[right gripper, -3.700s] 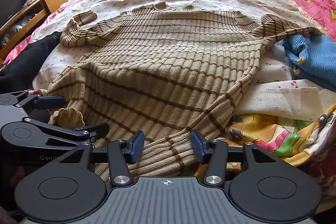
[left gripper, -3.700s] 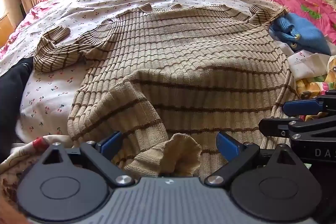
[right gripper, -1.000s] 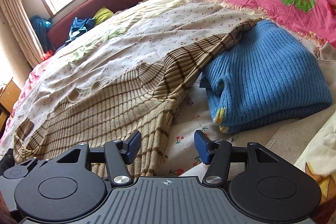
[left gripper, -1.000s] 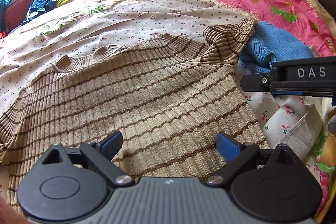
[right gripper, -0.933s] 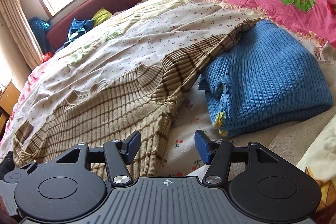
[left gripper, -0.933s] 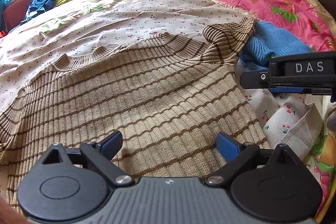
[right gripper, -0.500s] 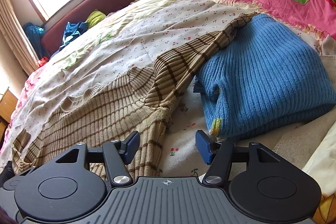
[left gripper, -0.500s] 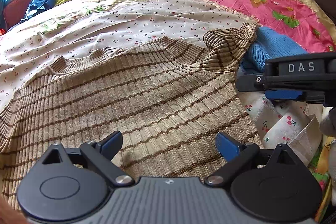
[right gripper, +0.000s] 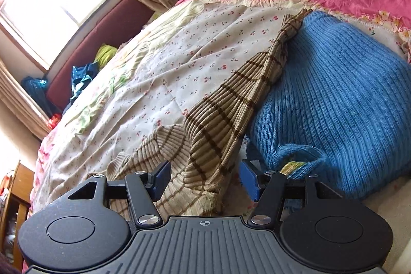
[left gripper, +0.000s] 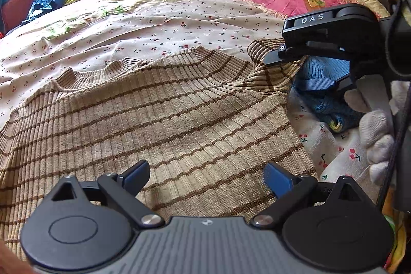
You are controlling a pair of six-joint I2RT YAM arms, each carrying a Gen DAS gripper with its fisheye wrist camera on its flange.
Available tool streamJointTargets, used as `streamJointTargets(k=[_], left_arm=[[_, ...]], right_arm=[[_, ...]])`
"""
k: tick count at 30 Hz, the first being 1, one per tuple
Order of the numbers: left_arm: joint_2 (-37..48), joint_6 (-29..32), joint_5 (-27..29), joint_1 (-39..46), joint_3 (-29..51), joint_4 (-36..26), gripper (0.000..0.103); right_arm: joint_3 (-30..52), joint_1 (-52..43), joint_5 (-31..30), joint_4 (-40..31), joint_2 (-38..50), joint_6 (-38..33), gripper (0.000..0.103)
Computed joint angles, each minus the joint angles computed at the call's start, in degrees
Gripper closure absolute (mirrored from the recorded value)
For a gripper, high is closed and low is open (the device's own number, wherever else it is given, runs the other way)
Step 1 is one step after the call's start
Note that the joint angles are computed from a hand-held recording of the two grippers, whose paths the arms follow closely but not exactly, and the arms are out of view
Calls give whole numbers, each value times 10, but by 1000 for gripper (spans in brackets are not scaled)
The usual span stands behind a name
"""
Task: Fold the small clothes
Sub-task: 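Close the right gripper on the sleeve cuff of the striped sweater, then lift the sleeve with the right gripper and lay it across the sweater body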
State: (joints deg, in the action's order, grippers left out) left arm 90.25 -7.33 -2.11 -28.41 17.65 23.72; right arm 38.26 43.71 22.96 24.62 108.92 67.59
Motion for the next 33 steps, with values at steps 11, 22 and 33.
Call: streamJointTargets(k=[11, 22, 33], left_arm=[[24, -1, 31, 21, 2, 21, 0], [-79, 26, 69, 82, -41, -15, 0], [-326, 187, 175, 350, -158, -170, 0]], right_arm=[[-39, -49, -1, 196, 63, 25, 61], [9, -62, 62, 147, 46, -10, 88], [265, 204, 86, 19, 183, -756, 92]])
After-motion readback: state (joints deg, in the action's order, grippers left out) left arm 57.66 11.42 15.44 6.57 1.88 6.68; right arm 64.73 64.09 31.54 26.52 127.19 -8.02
